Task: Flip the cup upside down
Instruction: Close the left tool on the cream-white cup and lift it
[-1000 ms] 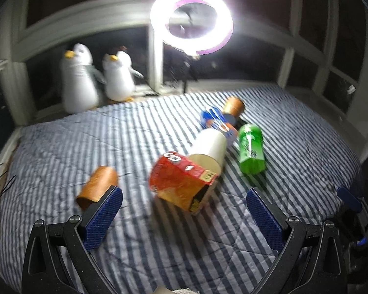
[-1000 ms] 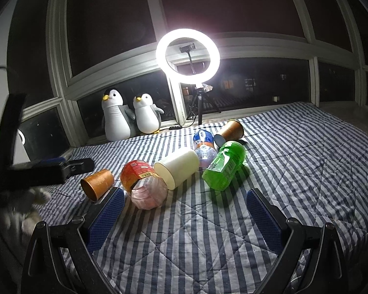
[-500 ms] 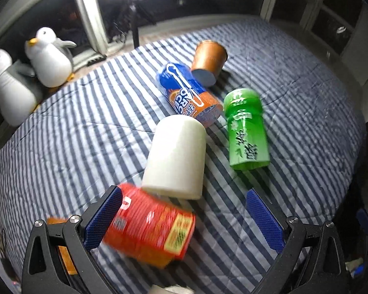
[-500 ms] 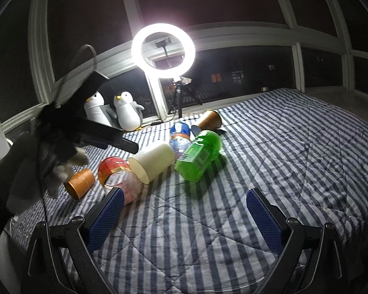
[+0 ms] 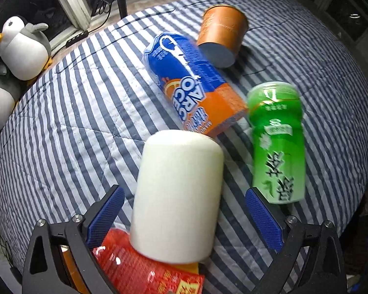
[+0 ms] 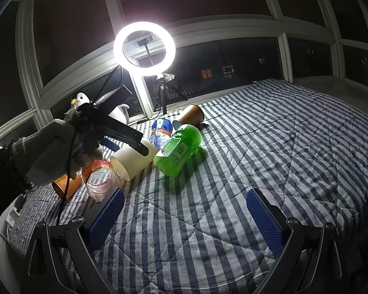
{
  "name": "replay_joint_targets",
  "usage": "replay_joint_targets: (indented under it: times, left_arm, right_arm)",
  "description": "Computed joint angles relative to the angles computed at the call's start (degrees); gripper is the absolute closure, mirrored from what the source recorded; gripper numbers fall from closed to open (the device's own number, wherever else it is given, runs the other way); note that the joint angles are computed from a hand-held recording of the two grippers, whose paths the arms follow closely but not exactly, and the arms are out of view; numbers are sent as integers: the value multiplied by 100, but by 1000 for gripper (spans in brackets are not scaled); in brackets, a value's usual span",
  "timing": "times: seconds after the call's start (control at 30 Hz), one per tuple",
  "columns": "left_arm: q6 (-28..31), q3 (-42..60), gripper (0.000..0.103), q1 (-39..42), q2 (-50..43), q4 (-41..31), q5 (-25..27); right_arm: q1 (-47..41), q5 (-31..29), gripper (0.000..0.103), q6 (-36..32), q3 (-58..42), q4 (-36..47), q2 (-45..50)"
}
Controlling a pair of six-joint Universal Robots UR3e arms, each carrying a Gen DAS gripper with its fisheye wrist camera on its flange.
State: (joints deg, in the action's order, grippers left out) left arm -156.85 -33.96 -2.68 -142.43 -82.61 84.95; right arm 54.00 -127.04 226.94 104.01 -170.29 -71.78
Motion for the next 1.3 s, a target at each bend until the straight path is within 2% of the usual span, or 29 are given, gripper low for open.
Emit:
replay_joint_targets:
  times: [0.1,0.17,0.23,0.63,0.83,1.13,1.3]
  left_arm:
    - [21,781,8,19,-453,-478,18]
    - [44,1550,16,5,-888,-943,47]
    - [27,1922,23,-9,-1134,-1086,147]
    - [-61,1884,24,134,-974,-992,-95]
    - [-110,154,25,189,165,-252,-281]
    - [-3,-1438,25,213,1733,67,-819]
    - [122,-3125,24,264,3056,406,-1145]
  right_arm:
    - [-16,20,5,65,86,-11,-55]
    - [-34,41,5,102,146,-33,-88]
    - [-22,14,5,140,183,-27,-113]
    - [15,-50,5,219,261,-52,-173]
    - [37,-84,5,260,241,-37,-176]
    - [129,-251,5,262,159,48,-255]
    - [186,-290,5,315,195,33,-298]
